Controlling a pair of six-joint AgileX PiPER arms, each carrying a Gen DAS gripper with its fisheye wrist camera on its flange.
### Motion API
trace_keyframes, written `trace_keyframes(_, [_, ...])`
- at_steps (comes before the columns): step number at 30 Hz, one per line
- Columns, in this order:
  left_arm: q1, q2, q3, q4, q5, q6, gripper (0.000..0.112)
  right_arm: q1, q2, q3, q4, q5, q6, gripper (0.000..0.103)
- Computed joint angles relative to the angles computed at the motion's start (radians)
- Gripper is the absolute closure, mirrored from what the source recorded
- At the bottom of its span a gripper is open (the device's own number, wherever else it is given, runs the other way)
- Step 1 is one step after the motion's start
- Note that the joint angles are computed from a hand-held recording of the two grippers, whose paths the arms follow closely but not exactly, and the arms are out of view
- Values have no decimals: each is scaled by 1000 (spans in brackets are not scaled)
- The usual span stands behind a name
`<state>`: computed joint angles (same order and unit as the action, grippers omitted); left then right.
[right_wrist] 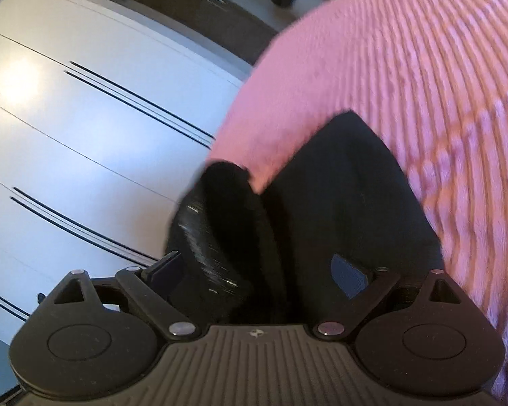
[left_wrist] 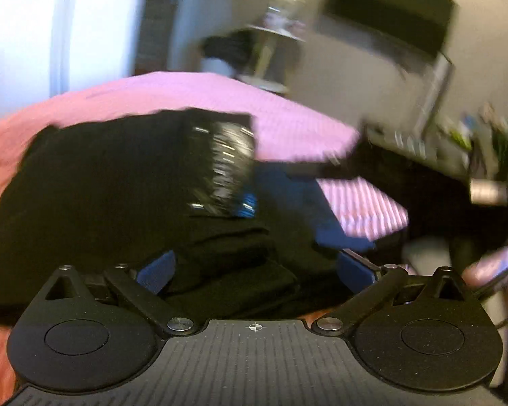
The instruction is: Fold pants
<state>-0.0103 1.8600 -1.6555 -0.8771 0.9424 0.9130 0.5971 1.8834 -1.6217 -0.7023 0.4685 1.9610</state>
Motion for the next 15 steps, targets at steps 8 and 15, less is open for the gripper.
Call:
trace_keyframes(8, [157, -67, 102, 21, -303, -287, 9, -12, 30, -95, 248, -5, -288, 6])
trace_keyframes(15, [195, -10, 71, 78, -289, -485, 9, -52, 208, -418, 639, 211, -719, 5])
